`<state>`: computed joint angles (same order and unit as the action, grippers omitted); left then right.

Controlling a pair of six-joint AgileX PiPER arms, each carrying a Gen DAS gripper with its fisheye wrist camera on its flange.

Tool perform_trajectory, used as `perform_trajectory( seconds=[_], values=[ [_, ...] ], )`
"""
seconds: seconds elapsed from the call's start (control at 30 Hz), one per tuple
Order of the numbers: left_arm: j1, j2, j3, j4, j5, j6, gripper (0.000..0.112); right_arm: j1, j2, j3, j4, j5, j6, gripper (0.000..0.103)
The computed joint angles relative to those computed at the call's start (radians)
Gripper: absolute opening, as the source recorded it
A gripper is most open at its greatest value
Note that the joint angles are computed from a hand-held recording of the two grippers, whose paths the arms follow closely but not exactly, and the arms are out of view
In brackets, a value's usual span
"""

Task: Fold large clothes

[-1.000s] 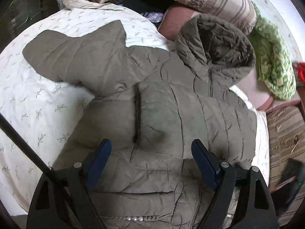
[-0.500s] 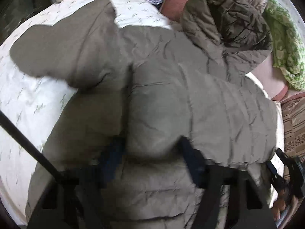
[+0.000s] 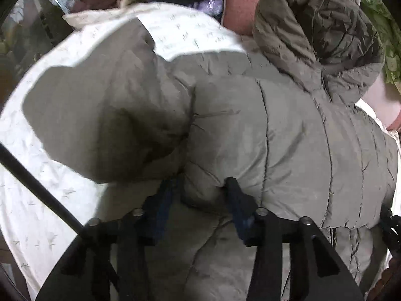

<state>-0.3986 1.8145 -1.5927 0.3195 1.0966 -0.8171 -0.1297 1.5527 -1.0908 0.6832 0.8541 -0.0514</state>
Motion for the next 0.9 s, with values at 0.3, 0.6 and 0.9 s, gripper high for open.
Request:
perform_trajectory(
  seconds=[0.3, 0.6, 0.9],
  values=[
    [0.063, -0.209, 0.122, -0.001, 0.009, -0.067, 0.060, 0.120, -0.291, 0.136, 0.031, -0.117, -0.075, 0.087],
    [0.552, -0.399, 0.286, -0.499, -0.112, 0.309, 0.081, 0.726, -0.366, 0.064, -0.510, -0.293, 0.411, 0.092],
    [0.854, -0.132, 0.138, -0.470, -0.118, 0.279, 0.080, 0.810, -0.005, -0.224, -0.430, -0.288, 0.349, 0.092]
  ],
)
